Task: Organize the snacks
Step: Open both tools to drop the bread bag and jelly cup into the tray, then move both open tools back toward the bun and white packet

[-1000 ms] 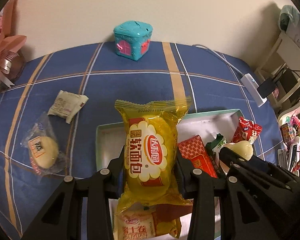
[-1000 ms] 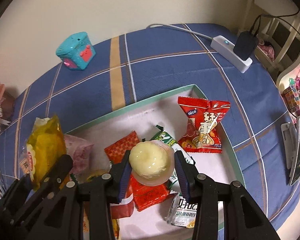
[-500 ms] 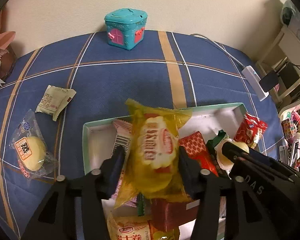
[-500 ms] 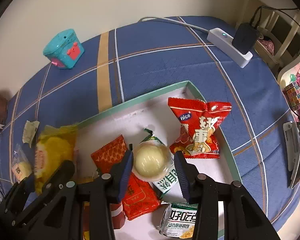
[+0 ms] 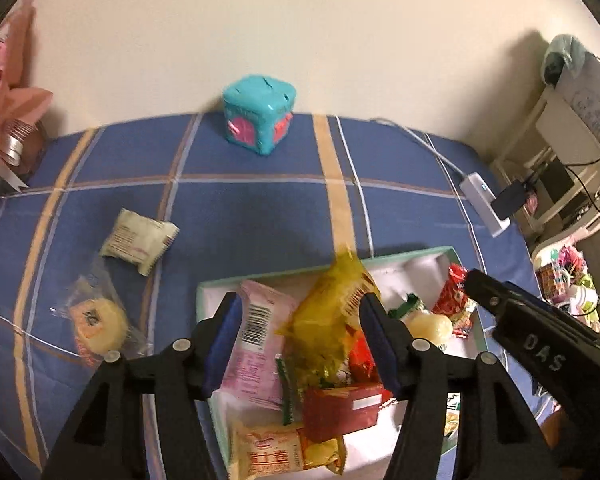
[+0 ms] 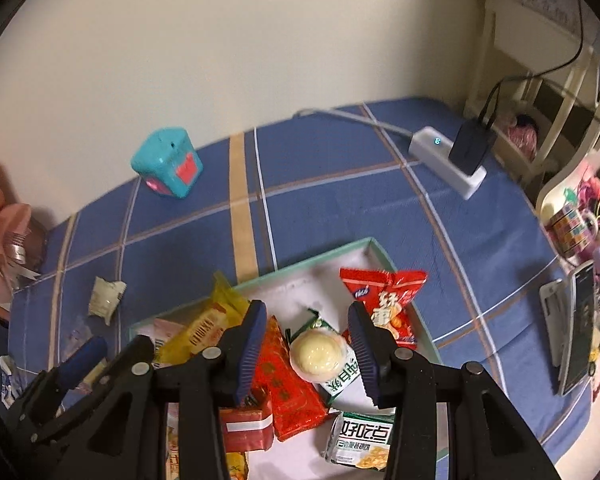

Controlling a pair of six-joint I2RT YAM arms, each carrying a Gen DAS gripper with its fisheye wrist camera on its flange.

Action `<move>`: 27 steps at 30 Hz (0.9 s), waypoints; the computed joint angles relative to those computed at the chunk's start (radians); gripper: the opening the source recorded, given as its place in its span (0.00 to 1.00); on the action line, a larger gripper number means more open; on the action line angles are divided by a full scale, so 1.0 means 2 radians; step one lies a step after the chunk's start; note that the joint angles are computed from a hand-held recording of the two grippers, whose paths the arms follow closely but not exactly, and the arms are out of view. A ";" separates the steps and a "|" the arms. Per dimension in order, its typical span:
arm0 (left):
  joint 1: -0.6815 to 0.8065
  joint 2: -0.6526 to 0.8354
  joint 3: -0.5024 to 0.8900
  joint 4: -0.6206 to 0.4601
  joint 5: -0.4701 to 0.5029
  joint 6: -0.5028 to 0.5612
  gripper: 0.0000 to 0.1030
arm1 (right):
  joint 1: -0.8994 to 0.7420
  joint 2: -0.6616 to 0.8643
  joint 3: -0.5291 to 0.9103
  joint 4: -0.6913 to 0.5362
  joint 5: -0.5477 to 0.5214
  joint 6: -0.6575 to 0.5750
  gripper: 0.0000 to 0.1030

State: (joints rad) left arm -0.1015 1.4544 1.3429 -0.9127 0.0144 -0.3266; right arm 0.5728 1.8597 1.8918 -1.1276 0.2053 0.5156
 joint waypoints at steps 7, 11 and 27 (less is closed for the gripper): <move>0.028 -0.020 0.010 -0.011 -0.031 0.010 0.68 | 0.000 -0.008 0.017 -0.009 0.012 -0.003 0.58; 0.044 -0.025 0.010 -0.014 -0.036 0.012 0.80 | 0.001 -0.007 0.022 -0.012 0.015 -0.005 0.68; 0.069 -0.032 -0.002 -0.001 -0.056 0.023 0.97 | 0.008 0.003 0.026 -0.010 0.025 -0.010 0.98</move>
